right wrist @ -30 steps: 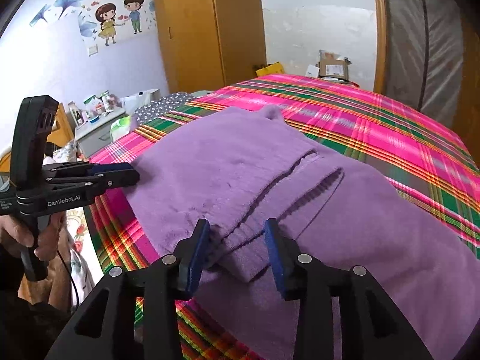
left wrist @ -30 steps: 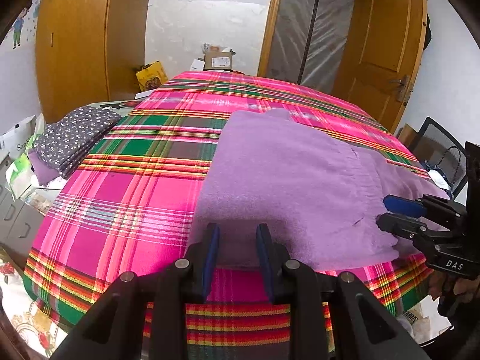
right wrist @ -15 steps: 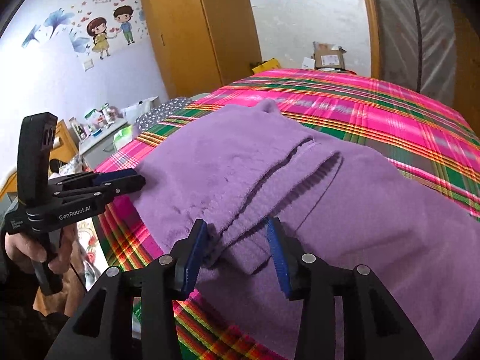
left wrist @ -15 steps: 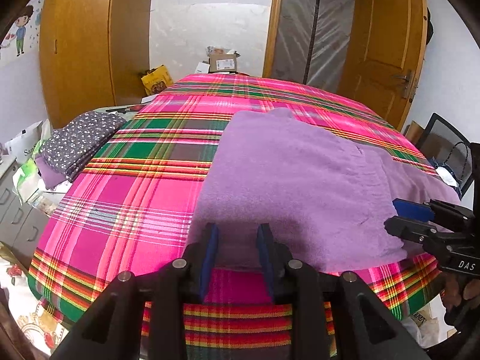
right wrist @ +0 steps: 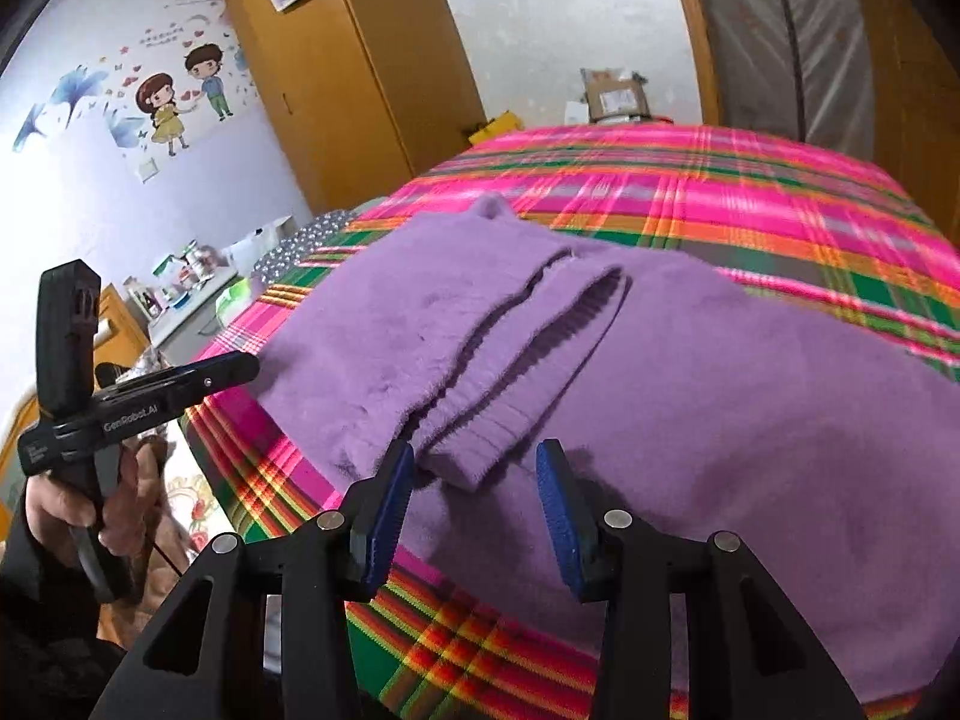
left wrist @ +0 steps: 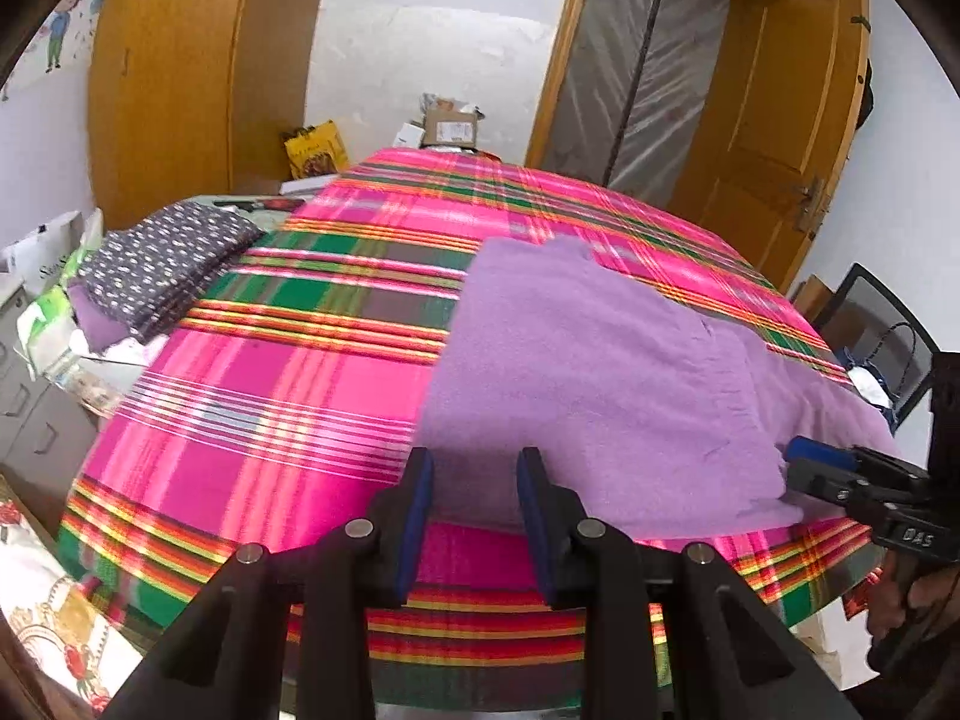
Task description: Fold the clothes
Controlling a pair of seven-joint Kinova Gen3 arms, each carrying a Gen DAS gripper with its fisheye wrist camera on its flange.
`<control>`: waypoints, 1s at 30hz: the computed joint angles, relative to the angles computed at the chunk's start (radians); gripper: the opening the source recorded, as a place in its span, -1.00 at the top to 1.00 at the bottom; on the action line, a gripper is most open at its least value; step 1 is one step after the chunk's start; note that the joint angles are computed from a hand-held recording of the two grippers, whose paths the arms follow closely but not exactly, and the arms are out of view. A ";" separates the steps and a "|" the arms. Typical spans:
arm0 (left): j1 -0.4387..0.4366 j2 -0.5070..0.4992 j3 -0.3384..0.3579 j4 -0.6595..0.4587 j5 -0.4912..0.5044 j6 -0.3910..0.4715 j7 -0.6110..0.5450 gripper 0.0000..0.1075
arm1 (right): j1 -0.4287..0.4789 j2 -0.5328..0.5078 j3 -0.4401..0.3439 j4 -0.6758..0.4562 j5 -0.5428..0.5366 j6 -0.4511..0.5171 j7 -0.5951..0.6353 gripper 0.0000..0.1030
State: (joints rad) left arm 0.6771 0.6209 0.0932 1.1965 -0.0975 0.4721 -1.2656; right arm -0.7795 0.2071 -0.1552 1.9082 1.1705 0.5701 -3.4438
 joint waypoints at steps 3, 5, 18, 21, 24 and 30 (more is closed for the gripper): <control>-0.003 0.002 -0.013 -0.006 0.002 0.005 0.018 0.45 | 0.000 -0.007 0.002 0.007 0.045 -0.013 -0.031 0.14; -0.008 0.009 -0.016 -0.023 0.006 0.025 0.032 0.45 | 0.010 -0.009 0.003 0.008 0.072 -0.040 -0.050 0.14; 0.006 0.046 -0.030 -0.080 -0.011 0.097 0.038 0.41 | 0.005 0.040 0.021 -0.049 -0.049 -0.036 0.136 0.15; 0.014 0.047 -0.038 -0.091 -0.025 0.112 0.055 0.41 | -0.010 0.038 0.031 -0.059 -0.063 -0.018 0.159 0.16; 0.036 0.050 -0.060 -0.109 -0.056 0.134 0.082 0.41 | -0.020 0.026 0.040 -0.070 -0.035 -0.002 0.153 0.17; 0.067 0.067 -0.083 -0.159 -0.115 0.177 0.121 0.42 | 0.003 0.041 0.029 -0.134 -0.053 0.019 0.257 0.17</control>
State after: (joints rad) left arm 0.7440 0.6882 0.0106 1.0373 -0.2122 0.6489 -1.1445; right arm -0.7764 0.2486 -0.1260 1.7738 1.1179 0.5890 -3.1870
